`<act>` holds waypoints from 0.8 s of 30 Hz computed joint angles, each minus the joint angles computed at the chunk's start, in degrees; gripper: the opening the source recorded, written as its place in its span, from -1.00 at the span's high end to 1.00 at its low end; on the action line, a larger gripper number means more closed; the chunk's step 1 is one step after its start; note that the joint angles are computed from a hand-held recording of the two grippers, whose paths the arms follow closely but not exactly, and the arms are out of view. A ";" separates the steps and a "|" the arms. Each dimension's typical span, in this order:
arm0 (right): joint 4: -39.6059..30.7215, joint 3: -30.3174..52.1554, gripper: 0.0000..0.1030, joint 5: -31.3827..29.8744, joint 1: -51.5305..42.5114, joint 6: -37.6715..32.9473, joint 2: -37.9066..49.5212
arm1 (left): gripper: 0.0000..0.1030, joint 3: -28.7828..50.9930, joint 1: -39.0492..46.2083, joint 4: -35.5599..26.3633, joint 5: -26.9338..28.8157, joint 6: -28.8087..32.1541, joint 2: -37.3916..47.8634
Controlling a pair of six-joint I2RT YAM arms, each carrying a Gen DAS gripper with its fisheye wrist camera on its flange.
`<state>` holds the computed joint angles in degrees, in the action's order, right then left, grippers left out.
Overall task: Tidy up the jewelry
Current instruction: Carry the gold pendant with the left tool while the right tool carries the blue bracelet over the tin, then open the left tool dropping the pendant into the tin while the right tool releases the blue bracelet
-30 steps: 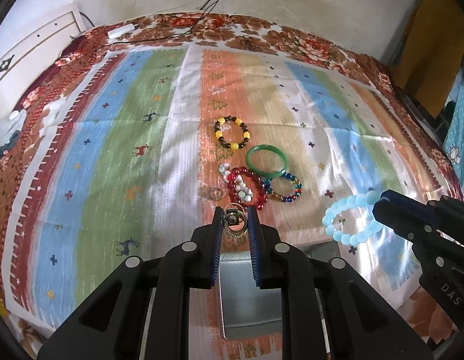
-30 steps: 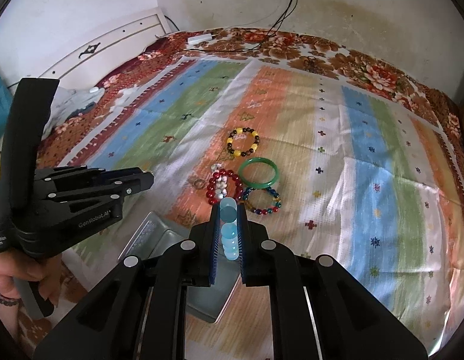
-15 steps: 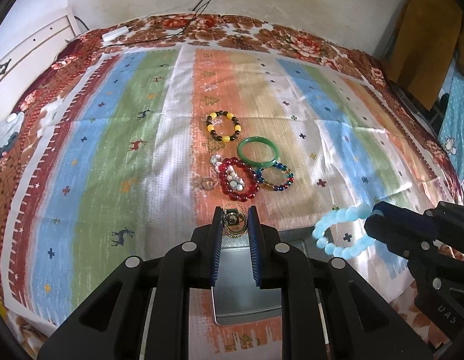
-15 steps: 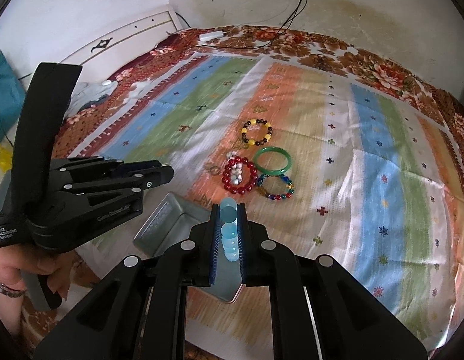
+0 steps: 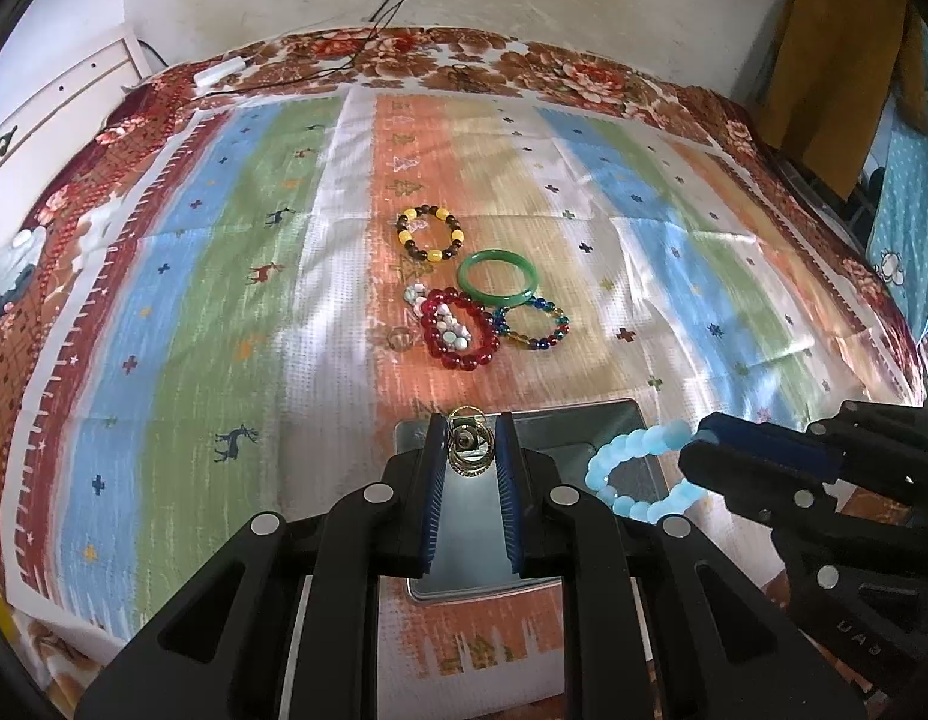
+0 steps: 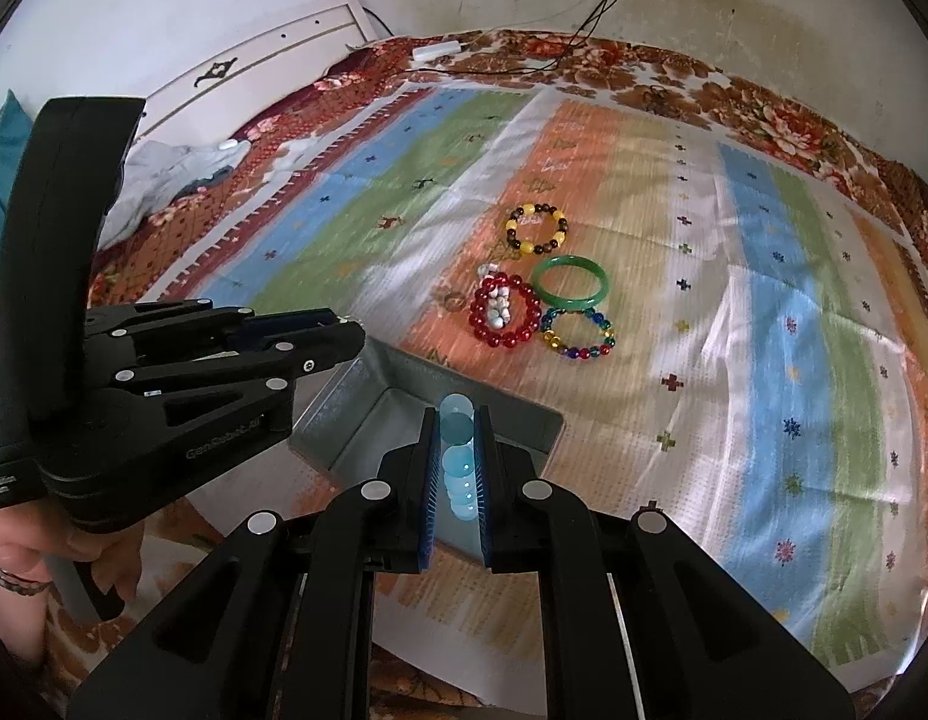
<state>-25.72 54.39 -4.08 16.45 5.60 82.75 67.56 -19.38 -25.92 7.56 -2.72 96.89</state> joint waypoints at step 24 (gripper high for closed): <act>0.43 0.74 0.11 -3.07 -5.38 2.58 2.27 | 0.09 2.14 2.55 -1.58 1.21 -2.10 2.34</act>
